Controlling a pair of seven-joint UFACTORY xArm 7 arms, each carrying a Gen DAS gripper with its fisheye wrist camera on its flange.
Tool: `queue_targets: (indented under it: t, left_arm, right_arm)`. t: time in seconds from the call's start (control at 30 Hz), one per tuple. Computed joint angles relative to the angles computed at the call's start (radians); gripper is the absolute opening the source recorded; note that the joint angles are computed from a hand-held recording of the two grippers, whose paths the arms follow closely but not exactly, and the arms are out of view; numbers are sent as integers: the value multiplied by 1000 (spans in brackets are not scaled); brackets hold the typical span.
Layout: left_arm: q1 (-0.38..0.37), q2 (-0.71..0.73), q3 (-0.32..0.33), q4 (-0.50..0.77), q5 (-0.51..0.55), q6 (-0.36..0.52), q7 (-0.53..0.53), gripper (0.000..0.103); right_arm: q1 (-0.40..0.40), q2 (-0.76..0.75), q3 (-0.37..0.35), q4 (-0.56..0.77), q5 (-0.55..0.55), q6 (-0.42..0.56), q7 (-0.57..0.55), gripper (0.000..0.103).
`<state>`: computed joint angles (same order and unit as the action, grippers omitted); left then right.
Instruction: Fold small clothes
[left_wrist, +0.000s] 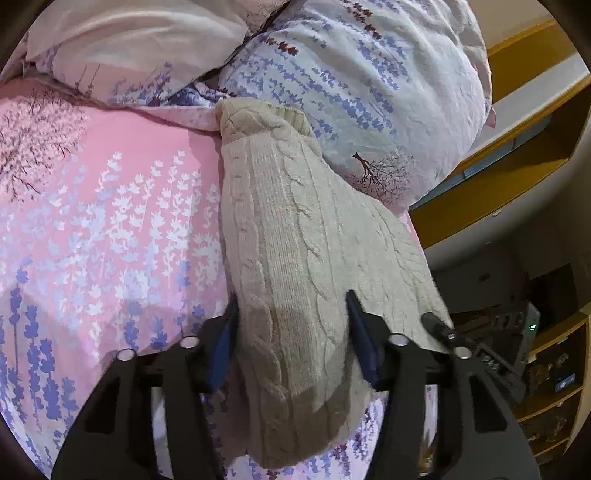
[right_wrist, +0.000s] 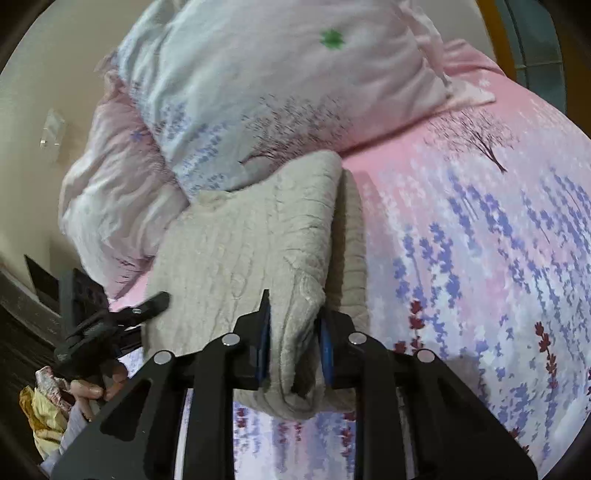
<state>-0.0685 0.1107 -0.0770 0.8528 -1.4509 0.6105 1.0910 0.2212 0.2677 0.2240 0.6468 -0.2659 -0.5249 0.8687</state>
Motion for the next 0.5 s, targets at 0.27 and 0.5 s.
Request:
queue_targets:
  t: [0.27,0.5]
  left_arm:
    - [12,-67,18,-74,-1,39,127,38]
    - [22,-45,34,-51,17,55,69,61]
  right_arm:
    - [21,13,-13,-39,24,-41,-20,20]
    - [60,-12,-30,-35,130,-4,-67,68]
